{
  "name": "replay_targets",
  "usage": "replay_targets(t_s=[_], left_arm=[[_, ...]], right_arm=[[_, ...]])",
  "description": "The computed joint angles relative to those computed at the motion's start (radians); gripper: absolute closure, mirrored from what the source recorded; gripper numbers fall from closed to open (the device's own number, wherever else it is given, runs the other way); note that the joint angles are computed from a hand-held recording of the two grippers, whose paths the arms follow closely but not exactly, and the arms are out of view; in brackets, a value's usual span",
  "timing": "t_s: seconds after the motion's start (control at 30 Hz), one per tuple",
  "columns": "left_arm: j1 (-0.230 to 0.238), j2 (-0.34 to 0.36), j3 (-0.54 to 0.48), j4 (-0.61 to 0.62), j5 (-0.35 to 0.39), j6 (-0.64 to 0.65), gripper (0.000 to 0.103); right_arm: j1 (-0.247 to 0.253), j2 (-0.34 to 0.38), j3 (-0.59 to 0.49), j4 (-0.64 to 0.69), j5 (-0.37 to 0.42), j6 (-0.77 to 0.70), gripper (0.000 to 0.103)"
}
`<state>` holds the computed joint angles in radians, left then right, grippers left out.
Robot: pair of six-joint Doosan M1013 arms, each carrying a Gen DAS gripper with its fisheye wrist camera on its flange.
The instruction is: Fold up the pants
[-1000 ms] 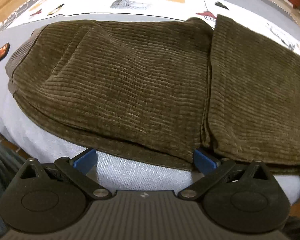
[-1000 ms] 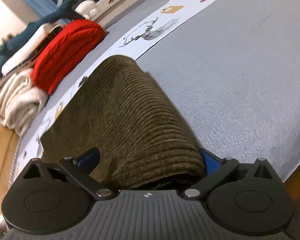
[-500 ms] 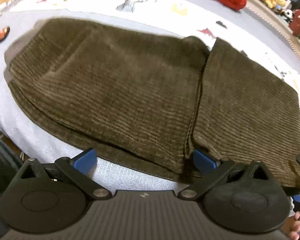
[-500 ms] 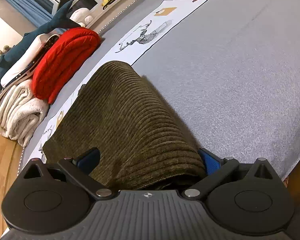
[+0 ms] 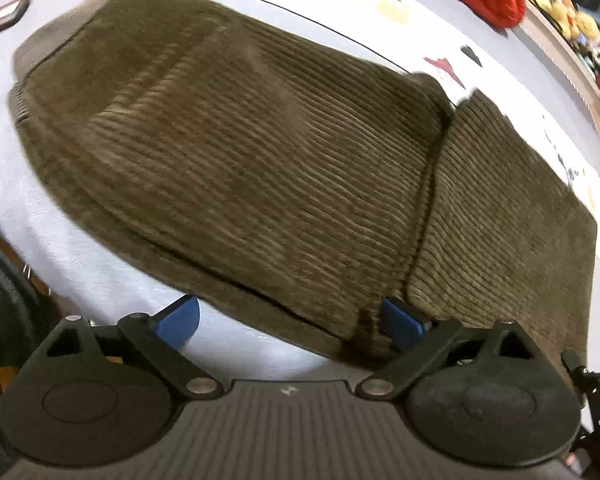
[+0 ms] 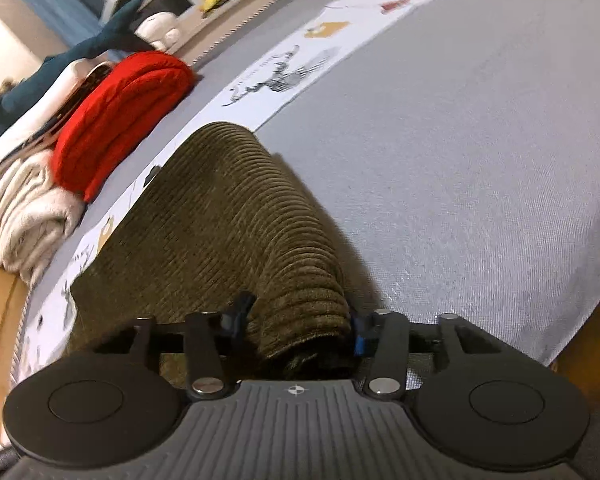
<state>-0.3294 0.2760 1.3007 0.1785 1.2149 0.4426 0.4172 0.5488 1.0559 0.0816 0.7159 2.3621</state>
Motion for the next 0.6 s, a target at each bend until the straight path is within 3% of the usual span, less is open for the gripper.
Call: replay_targets(t_s=[0.17,0.47,0.6], left_arm=[[0.042,-0.061,0.055,0.056,0.005,-0.059,0.000],[0.166,-0.140,0.143,0.133,0.041,-0.218,0.000],[0.214,-0.140,0.142,0.171,0.028,-0.181,0.002]], right_arm=[[0.003,-0.010,0.015,0.007,-0.013,0.041,0.031],[0.022,-0.022,0.037,-0.104,-0.037,0.328,0.027],[0.020,-0.031,0.043,-0.091,-0.026,0.384,0.027]])
